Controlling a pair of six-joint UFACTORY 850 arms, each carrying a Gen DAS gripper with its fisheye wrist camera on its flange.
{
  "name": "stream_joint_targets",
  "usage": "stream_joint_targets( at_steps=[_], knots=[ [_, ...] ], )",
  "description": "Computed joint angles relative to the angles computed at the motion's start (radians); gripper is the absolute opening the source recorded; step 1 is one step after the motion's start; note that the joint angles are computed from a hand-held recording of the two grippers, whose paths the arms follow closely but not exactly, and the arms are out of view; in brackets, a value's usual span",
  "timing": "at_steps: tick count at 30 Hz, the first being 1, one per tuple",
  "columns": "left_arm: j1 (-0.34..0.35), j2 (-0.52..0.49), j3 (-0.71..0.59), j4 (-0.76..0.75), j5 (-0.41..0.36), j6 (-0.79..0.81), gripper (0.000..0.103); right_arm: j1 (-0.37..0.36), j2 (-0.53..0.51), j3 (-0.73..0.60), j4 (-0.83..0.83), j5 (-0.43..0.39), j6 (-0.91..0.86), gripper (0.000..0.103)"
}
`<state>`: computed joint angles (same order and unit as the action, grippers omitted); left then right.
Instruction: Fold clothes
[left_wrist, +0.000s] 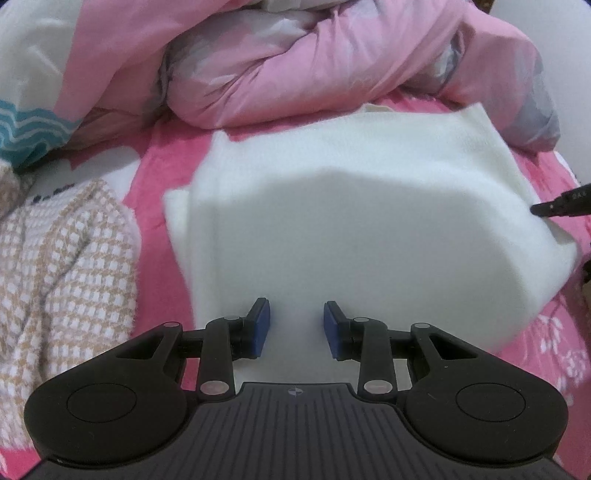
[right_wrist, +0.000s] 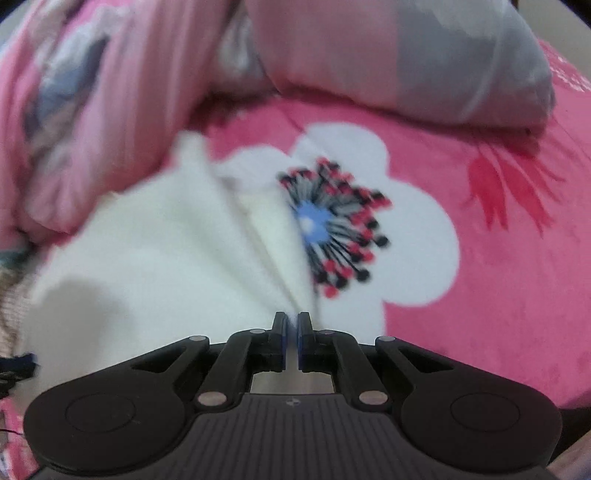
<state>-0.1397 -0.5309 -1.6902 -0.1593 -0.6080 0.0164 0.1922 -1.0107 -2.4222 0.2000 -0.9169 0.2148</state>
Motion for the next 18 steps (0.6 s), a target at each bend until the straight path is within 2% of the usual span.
stream_joint_targets(
  at_steps=[1,2,5,8,10,12,13,15,16,18],
  knots=[
    [-0.001,-0.003,-0.007,0.006,-0.005,0.001,0.032,0.003,-0.003,0.003,-0.018,0.003,0.011,0.013],
    [-0.002,-0.001,-0.012,0.021,-0.009,-0.009,0.032,0.006,-0.002,-0.001,-0.042,0.003,0.022,0.017],
    [-0.006,0.019,-0.011,0.044,0.005,-0.010,0.032,0.015,0.046,0.040,-0.075,0.038,0.014,0.018],
    [-0.009,0.046,0.003,-0.011,0.021,0.084,0.032,0.034,0.119,0.108,-0.067,0.102,-0.170,0.018],
    [-0.009,0.048,0.005,-0.075,-0.014,0.172,0.032,0.037,0.116,0.076,0.028,0.049,-0.354,0.018],
    [-0.009,0.032,-0.004,-0.101,-0.082,0.211,0.032,0.042,0.091,0.030,0.078,-0.048,-0.483,0.017],
    [-0.012,0.026,0.002,-0.078,-0.102,0.205,0.032,0.049,0.064,-0.011,0.054,-0.116,-0.506,0.017],
    [-0.011,0.041,0.056,-0.092,-0.064,0.261,0.032,0.064,0.010,-0.062,-0.050,-0.236,-0.505,0.015],
    [-0.012,0.047,0.075,-0.098,-0.042,0.284,0.032,0.065,0.015,-0.025,-0.078,-0.237,-0.497,0.015],
    [-0.018,0.051,0.087,-0.083,-0.021,0.303,0.032,0.055,0.041,0.042,-0.049,-0.182,-0.477,0.015]
  ],
)
